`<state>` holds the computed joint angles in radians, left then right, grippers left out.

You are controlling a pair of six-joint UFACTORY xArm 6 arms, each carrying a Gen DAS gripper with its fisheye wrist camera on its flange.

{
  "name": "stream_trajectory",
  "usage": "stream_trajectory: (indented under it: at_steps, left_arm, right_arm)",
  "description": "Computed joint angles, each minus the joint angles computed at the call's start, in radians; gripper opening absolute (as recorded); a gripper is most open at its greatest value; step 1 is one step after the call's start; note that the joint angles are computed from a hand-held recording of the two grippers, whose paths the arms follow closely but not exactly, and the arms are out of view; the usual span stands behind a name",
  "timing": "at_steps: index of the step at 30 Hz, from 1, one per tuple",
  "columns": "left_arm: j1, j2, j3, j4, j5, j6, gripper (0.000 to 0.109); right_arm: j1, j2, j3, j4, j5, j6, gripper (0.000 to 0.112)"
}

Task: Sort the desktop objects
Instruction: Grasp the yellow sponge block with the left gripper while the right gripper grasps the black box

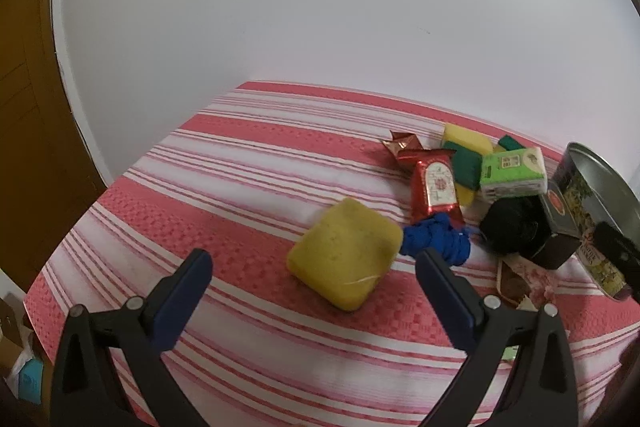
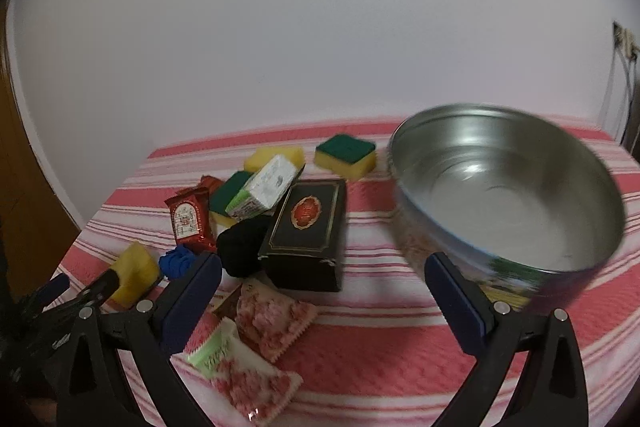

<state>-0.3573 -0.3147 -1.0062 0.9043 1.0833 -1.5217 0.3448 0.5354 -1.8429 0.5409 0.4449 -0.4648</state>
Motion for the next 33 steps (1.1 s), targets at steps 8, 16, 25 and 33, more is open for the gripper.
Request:
stream_trajectory:
  at_steps: [8,16,25,33]
  left_arm:
    - [0.019,-0.018,0.018,-0.012,-0.015,0.026,0.103]
    - [0.045,-0.046,0.049,-0.033,-0.036,0.041,0.103]
    - [0.087,-0.007,0.016,-0.068,-0.112,0.143,0.103]
    - [0.133,0.115,-0.071,-0.168,-0.140,0.337,0.103]
  right_arm:
    - [-0.010,0.222,-0.346,-0.117,0.256,0.202,0.088]
    - [-0.001,0.450,-0.715,-0.205,0.434,0.310,0.064]
    - [-0.018,0.094,-0.150,-0.015,0.159,0.114,0.060]
    - [-0.031,-0.142,0.169,0.273,-0.028,-0.212,0.060]
